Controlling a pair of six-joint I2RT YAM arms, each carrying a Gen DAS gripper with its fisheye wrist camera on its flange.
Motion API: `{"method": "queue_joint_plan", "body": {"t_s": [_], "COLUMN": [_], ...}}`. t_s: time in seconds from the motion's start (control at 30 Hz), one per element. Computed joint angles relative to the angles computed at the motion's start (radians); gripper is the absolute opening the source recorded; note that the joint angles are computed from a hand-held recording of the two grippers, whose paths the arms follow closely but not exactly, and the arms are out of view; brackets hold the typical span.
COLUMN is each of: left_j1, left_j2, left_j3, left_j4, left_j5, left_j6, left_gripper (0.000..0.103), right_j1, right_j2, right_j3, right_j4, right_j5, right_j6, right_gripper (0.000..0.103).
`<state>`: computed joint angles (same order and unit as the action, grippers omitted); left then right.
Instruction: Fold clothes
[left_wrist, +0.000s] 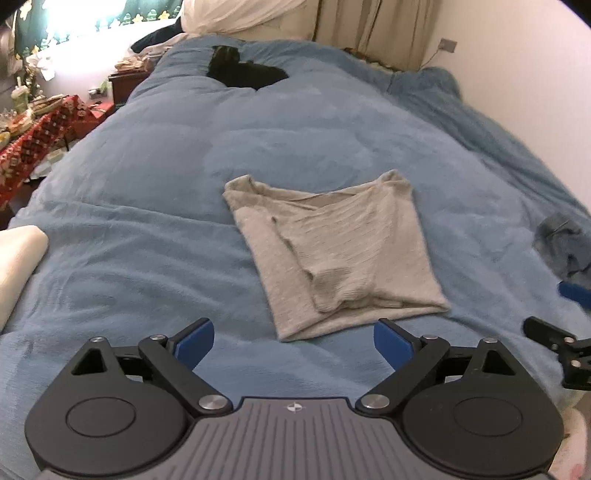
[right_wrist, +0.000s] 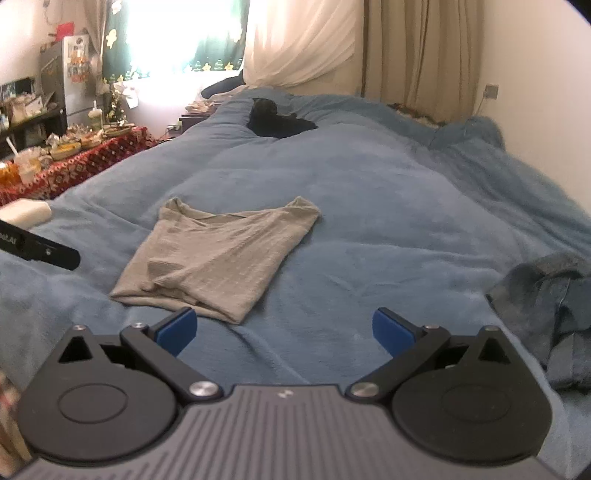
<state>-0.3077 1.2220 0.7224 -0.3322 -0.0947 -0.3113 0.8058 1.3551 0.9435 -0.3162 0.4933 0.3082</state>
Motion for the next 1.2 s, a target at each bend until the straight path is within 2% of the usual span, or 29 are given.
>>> {"method": "queue_joint_plan", "body": {"t_s": [0.07,0.13,0.27,0.43,0.5,0.53,0.6,0.63,0.77,0.8,0.83,0.93,1.03,1.17,1.2], "left_j1": [0.004,0.028,0.039,0.065,0.095,0.11,0.147,0.155,0.185,0.196,0.208,0.239,0.258,0.26,0.257], "left_j2": [-0.005,-0.011,-0.031,-0.003,0.025,0.041,0.085,0.11,0.216,0.243,0.264,0.286,0.28,0.294,0.305], "left_j3": [-0.03,-0.052,-0.1,-0.085,-0.09,-0.091,-0.087,-0.078,-0.052,-0.049,-0.048,-0.09,-0.151,-0.193,-0.196], "left_j4": [0.049,0.085,0.159,0.18,0.232,0.259,0.317,0.333,0.404,0.422,0.427,0.473,0.543,0.597,0.603], "left_j5": [-0.002,0.053,0.085,0.108,0.15,0.173,0.248,0.261,0.297,0.313,0.327,0.371,0.409,0.404,0.401], "left_j6": [0.04,0.08,0.064,0.041,0.014,0.0,-0.03,-0.037,-0.095,-0.118,-0.14,-0.194,-0.213,-0.215,-0.213], "left_gripper": [0.094,0.094,0.094,0.099,0.098,0.096,0.085,0.079,0.056,0.052,0.045,0.043,0.043,0.042,0.04], "right_j1": [0.004,0.003,-0.014,-0.022,-0.029,-0.033,-0.042,-0.047,-0.071,-0.075,-0.08,-0.093,-0.097,-0.094,-0.092], "right_j2": [0.007,0.016,0.009,0.03,0.054,0.068,0.1,0.121,0.2,0.222,0.24,0.277,0.304,0.345,0.36], "right_j3": [-0.01,-0.007,-0.042,-0.061,-0.055,-0.051,-0.03,-0.014,0.037,0.057,0.073,0.093,0.098,0.104,0.109], "right_j4": [0.016,0.012,0.073,0.136,0.153,0.162,0.169,0.17,0.214,0.21,0.207,0.218,0.237,0.262,0.264], "right_j5": [0.011,0.009,-0.019,-0.031,-0.047,-0.056,-0.084,-0.096,-0.132,-0.138,-0.146,-0.172,-0.178,-0.18,-0.181], "right_j6": [-0.026,-0.023,-0.005,0.009,0.015,0.015,0.006,0.002,-0.004,0.002,0.011,0.048,0.078,0.108,0.109], "right_gripper": [0.102,0.102,0.102,0.091,0.085,0.08,0.07,0.064,0.054,0.047,0.044,0.043,0.031,0.027,0.024]}}
